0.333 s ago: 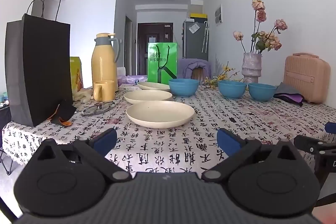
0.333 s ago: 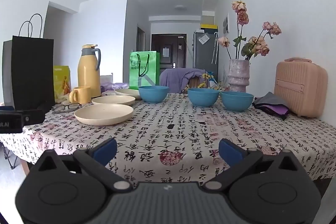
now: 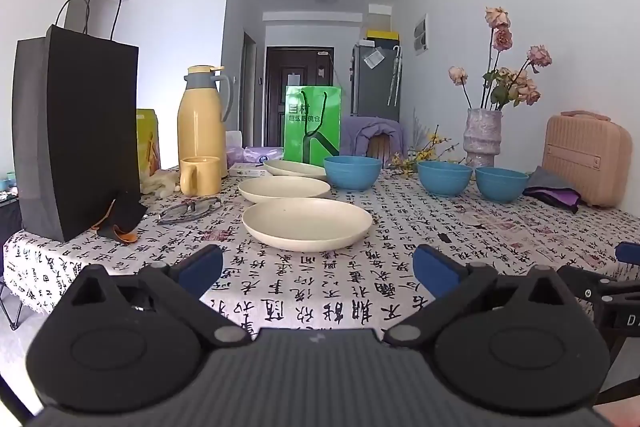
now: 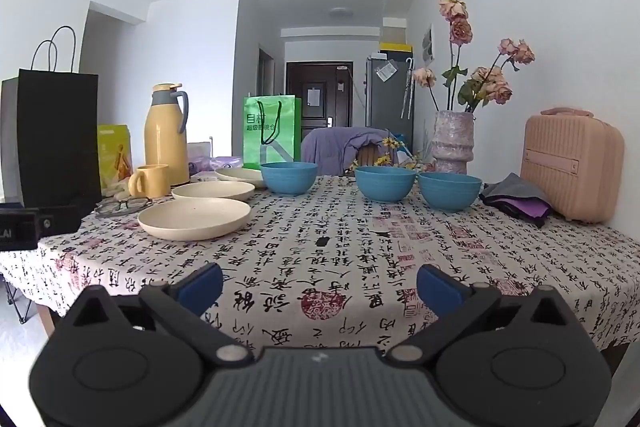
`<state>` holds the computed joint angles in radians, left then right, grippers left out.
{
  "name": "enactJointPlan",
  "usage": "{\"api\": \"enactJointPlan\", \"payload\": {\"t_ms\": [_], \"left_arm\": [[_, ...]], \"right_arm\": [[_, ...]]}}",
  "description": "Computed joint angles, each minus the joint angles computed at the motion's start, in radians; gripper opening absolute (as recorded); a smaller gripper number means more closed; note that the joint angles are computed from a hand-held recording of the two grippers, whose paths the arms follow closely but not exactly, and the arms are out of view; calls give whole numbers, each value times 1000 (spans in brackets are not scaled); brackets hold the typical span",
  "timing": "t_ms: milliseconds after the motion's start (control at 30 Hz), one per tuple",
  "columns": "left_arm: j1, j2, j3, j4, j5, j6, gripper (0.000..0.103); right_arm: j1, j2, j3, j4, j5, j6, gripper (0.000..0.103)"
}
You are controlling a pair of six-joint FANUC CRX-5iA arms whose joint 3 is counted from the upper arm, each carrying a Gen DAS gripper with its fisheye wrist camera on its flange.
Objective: Organize plates and bowls
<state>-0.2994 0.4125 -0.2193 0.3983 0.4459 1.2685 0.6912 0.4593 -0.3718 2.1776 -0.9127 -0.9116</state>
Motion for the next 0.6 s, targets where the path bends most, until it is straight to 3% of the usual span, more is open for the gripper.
{"api": "enactJointPlan", "payload": {"t_ms": [100, 233, 600], "left_arm": [[8, -6, -1, -50, 13, 39, 103], [6, -4, 3, -44, 8, 26, 103], [6, -8, -2, -60, 24, 28, 103]], "right_arm": [[-21, 4, 10, 33, 9, 3, 103], [-55, 21, 45, 55, 46, 13, 103], [-56, 25, 46, 57, 29, 1, 103]]}}
